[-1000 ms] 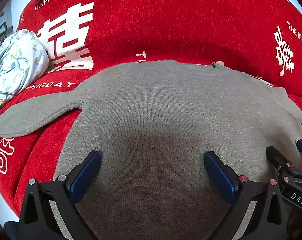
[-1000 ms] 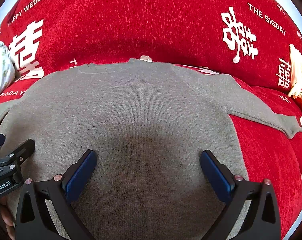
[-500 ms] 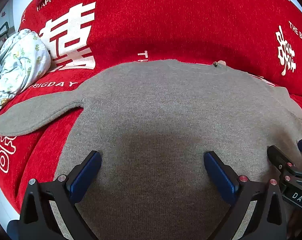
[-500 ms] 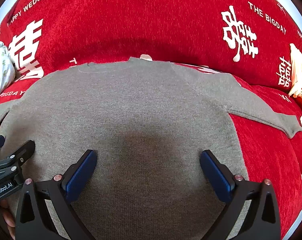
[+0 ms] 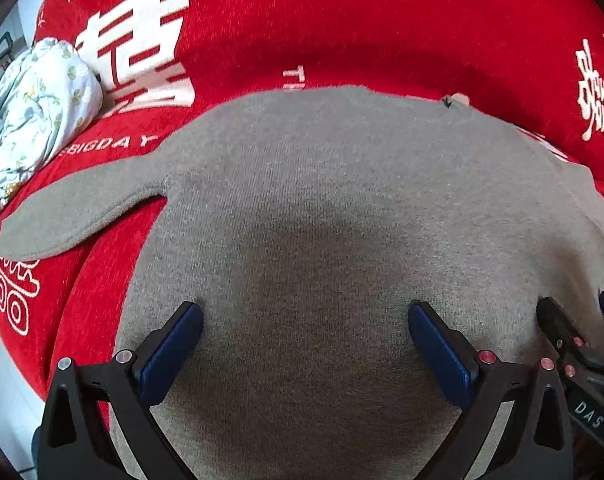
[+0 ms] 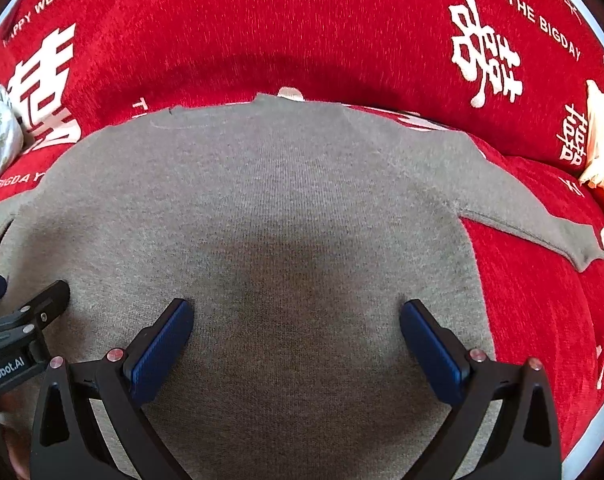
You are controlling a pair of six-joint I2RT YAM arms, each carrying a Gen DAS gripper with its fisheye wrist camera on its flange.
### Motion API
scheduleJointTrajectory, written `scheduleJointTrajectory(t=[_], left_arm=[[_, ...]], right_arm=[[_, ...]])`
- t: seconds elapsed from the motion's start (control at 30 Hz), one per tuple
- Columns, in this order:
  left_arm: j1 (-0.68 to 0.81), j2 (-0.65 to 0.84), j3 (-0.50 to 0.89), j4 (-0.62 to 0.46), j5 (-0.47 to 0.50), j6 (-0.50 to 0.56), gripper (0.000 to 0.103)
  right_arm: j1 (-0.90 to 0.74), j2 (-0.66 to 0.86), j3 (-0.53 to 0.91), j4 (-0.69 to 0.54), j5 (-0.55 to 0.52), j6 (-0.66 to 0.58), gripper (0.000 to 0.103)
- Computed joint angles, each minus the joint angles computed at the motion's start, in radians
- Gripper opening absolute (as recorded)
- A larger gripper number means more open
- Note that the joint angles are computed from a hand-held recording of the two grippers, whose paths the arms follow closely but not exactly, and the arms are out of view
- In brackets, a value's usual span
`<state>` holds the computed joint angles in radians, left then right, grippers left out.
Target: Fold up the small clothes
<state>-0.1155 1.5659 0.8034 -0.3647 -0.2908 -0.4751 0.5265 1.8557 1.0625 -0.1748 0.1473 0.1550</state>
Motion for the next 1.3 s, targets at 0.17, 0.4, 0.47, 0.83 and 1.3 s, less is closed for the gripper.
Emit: scheduleJointTrajectory(t=[0.17,0.4,0.47,0.83,1.3], left_arm=[[0.021,0.027,0.06,-0.084,0.042,0.003,0.103],[0.035,0.039,0.097,-0.133,0.076,0.022,0.103],[0.051,0.052,0.141,-0.2,0.115,0.024,0.103],[0.019,-0.005,0.201,-0.321,0.103,0.027,0.103],[-0.106,0.032,0.338,-0.426,0.012,-0.044,0.103]], right_arm=[[-0.007,0.027,0.082,-0.125,-0.015,0.006,0.103],[-0.012,0.053,0.174,-0.265,-0.04,0.0,0.103],[-0.009,0.042,0.177,-0.276,-0.04,0.001,0.103],[0.013,-0.026,0.234,-0.349,-0.028,0.001,0.103],[-0.086,-0.11,0.191,-0.327,-0.077,-0.043,0.103]])
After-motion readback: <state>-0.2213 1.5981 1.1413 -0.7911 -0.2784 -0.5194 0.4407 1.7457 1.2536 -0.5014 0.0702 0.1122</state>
